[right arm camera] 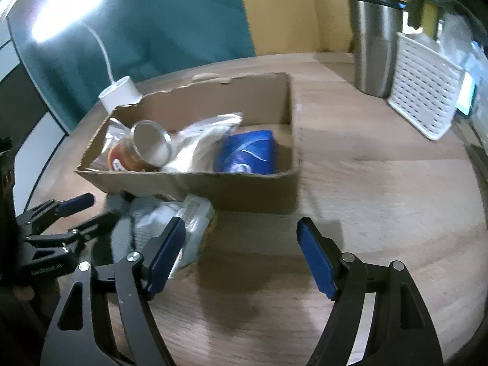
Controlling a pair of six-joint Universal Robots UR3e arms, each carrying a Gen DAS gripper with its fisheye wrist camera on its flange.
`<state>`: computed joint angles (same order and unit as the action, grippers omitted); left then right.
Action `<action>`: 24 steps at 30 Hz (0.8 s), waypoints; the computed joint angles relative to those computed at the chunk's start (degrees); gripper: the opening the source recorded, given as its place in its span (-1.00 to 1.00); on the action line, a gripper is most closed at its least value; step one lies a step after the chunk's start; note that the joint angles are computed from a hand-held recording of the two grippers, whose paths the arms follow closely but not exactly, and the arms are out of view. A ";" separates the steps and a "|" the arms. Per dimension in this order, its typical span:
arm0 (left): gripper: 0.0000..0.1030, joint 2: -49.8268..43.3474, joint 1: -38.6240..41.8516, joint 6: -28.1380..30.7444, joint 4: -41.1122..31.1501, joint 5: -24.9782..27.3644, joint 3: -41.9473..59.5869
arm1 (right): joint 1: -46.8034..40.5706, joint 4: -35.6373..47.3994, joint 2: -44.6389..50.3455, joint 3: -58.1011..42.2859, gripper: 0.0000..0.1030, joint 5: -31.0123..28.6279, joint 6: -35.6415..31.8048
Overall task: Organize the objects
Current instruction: 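Grasp the grey glove with the left gripper while the right grasps the cartoon tissue pack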
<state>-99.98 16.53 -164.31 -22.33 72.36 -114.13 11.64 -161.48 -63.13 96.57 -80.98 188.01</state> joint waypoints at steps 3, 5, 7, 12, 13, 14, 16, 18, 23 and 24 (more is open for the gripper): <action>0.42 0.47 0.88 0.53 1.03 0.99 -1.05 | -0.10 1.81 -0.88 0.99 0.51 -3.97 0.09; 0.42 0.61 1.47 0.47 0.78 1.00 -1.06 | -0.79 1.84 -1.42 2.49 0.51 -4.57 0.63; 0.42 0.66 1.76 0.32 0.21 0.61 -0.74 | -1.36 1.22 -2.37 4.08 0.51 -4.13 1.28; 0.42 -0.26 0.46 0.52 0.13 -0.24 -0.16 | 0.43 2.26 -1.68 1.69 0.51 -3.23 0.68; 0.42 -0.64 0.09 0.59 0.51 -0.05 -0.09 | 0.89 2.65 -1.15 0.78 0.51 -2.98 0.37; 0.42 -1.11 -0.30 0.61 0.65 0.35 0.10 | 1.47 3.07 -0.48 -0.29 0.51 -2.93 0.21; 0.42 -2.05 -0.64 0.78 0.12 0.40 0.70 | 2.63 4.21 0.88 -2.47 0.51 -3.13 0.26; 0.42 -2.86 -0.87 1.54 0.64 0.65 0.68 | 3.43 5.27 2.25 -4.42 0.51 -3.27 -0.01; 0.19 -2.84 0.49 2.59 0.46 -2.56 -0.36 | 4.64 7.10 4.63 -7.28 0.46 -4.03 -0.70; 0.09 -2.54 0.99 3.01 -0.37 -3.96 -0.50 | 4.81 7.12 4.95 -7.50 0.35 -4.18 -0.92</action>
<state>-102.52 17.52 -161.30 -22.70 68.39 -114.63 16.45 -154.36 -58.18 89.07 -85.16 187.09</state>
